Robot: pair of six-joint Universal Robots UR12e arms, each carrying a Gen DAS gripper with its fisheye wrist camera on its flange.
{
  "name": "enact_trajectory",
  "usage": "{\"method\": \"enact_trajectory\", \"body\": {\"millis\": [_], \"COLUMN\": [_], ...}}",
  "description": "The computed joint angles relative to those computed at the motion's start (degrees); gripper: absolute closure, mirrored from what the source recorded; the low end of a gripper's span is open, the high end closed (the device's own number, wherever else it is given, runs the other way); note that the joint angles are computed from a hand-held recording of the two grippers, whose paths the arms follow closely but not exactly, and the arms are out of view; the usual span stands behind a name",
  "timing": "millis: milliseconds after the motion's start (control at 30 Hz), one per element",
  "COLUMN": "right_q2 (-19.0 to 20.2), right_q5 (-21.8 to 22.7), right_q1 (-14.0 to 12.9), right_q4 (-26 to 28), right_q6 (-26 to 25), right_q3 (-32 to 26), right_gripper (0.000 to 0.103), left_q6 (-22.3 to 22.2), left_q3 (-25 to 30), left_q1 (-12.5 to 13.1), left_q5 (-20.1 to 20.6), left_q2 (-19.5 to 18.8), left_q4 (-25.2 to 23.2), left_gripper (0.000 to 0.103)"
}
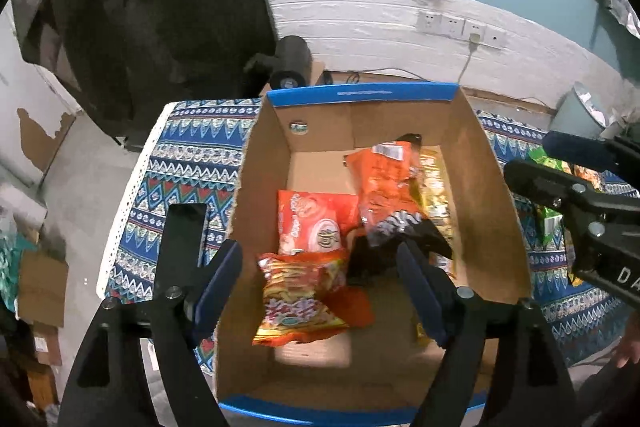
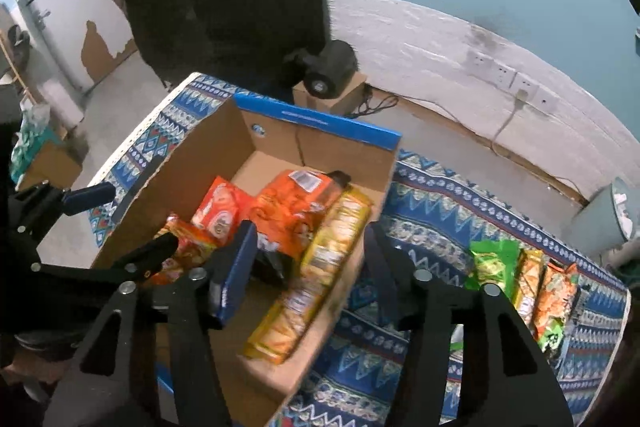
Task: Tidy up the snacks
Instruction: 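Open both grippers to drop the packets into the box, then move both tools back over the snack pile on the cloth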
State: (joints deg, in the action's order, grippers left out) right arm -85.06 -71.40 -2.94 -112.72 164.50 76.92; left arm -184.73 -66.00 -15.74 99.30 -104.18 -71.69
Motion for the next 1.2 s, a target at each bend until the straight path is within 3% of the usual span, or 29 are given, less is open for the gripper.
{"method": "enact_trajectory", "body": {"millis": [167,733,1033,1200], "right_q2": [-1.0,-4.5,-6.2,-6.7], "right_q5": [-0.6,-1.6,-4.8,-5.4], "right_q1": [-1.5,-9.3,-13.8,-16.5], "right_q4": [-0.1,-0.5,1.4,2.9], "right_q6": [0.3,2.1,-1.4,-2.7], "right_q3": [0.9,4.2,5.6,5.7], "right_gripper": [0.039,0.039,0.039,0.038], "left_q6": [-0.4,3.5,3.9,3.4], "left_q3": [1.3,6.8,10.9,12.8], "left_q1": [-0.5,-5.3,-7.1,-7.9], "left_q5": [-1.7,-3.0,-6.3,-8.0], "left_q2": [-0.7,-4.1,-6.7,-8.1], "left_q4": [-1.2,-2.4,-5.3,-6.1], "left_gripper": [0.022,0.022,0.022,0.016]}}
